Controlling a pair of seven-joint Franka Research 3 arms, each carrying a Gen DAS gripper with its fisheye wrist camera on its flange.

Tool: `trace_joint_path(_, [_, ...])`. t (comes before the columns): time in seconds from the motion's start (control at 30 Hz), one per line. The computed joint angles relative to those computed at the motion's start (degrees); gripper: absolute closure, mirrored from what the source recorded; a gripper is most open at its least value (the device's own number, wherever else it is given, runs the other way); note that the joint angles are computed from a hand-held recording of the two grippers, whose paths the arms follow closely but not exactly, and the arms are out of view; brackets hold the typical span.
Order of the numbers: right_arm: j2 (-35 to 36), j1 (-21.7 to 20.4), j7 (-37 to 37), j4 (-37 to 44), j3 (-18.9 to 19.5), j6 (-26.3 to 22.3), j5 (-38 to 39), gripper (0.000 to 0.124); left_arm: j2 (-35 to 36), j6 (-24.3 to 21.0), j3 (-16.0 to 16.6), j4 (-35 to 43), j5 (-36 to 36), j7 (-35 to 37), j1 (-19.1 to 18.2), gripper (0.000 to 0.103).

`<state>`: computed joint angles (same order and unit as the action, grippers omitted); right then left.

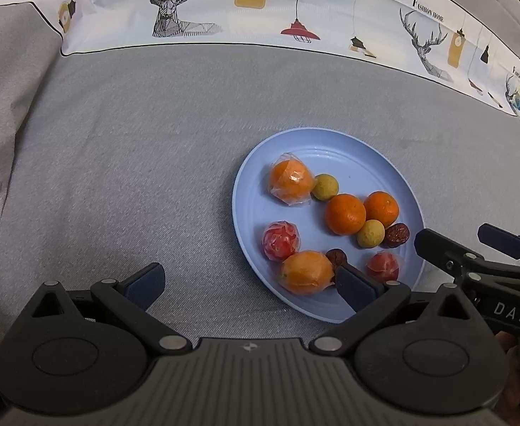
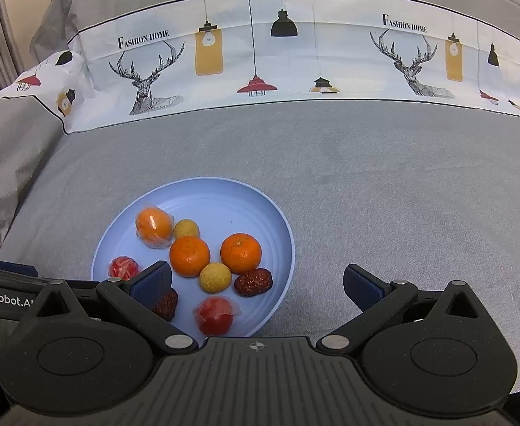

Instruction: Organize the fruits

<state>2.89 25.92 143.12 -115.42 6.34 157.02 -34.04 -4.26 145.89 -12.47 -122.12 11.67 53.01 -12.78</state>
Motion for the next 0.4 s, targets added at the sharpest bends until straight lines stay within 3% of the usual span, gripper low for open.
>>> trace_joint_path(0.4, [-0.4,-0.3,2.0,-0.5,-0.3,1.2,-1.4,0.022,-0.1,3.2,0.1,-0.6,0.6,0.1,0.0,0.0])
